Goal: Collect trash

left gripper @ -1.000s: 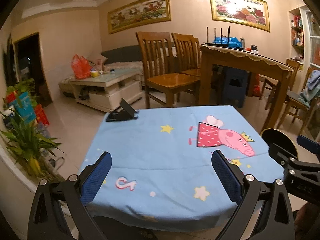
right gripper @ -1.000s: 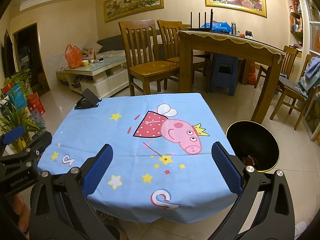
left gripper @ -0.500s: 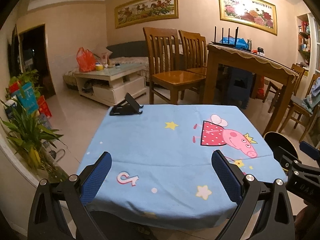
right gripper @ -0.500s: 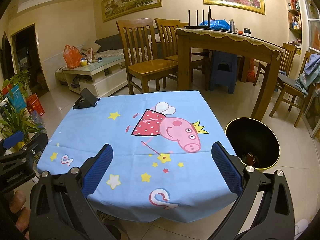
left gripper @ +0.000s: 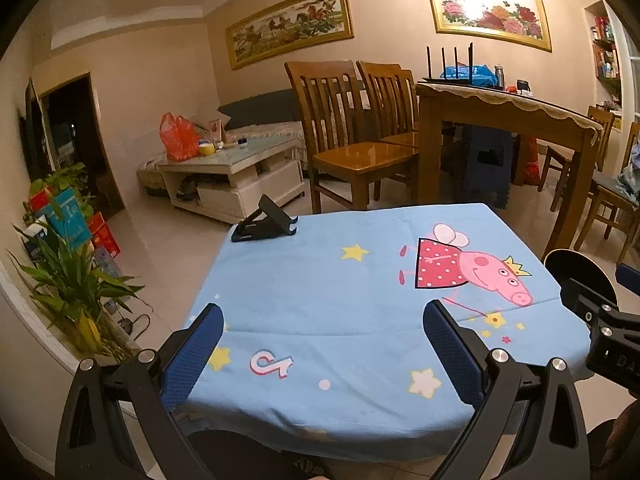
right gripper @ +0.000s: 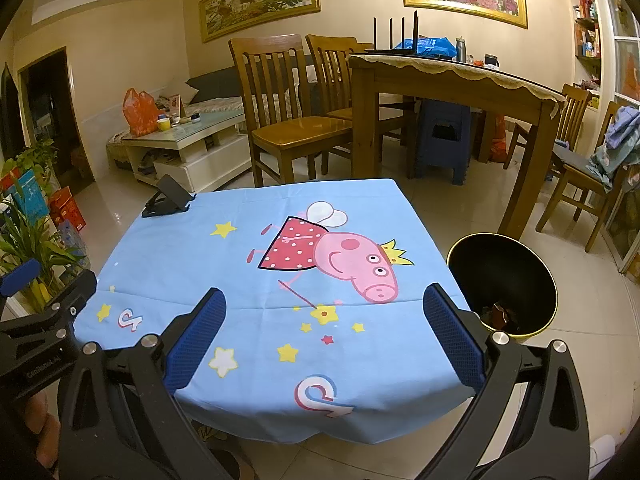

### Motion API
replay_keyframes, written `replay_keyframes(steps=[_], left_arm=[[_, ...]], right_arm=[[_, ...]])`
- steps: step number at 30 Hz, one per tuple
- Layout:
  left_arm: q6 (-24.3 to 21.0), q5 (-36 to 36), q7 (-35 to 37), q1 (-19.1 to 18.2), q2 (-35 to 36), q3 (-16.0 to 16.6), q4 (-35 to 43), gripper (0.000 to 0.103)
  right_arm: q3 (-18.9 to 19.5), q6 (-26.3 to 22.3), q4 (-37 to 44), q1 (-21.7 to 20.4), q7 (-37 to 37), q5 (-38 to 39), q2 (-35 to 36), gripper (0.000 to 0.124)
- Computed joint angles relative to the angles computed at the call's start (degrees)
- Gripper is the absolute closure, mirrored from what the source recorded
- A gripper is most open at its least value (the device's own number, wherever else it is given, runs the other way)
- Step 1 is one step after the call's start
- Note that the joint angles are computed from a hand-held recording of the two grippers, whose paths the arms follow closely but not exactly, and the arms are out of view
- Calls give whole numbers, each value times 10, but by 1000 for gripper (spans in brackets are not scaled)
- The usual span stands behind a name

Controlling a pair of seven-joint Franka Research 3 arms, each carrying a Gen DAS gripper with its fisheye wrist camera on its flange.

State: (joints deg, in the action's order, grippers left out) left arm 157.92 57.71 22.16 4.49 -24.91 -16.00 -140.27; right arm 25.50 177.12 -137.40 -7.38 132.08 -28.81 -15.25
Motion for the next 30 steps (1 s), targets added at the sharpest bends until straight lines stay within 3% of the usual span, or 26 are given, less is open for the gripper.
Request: replay_keyframes(steps=[30], left_arm=[[9,-50,45,-4,8,6,0,6]], right_arm=[[-16,-3,0,15,-22,19,-1,26]])
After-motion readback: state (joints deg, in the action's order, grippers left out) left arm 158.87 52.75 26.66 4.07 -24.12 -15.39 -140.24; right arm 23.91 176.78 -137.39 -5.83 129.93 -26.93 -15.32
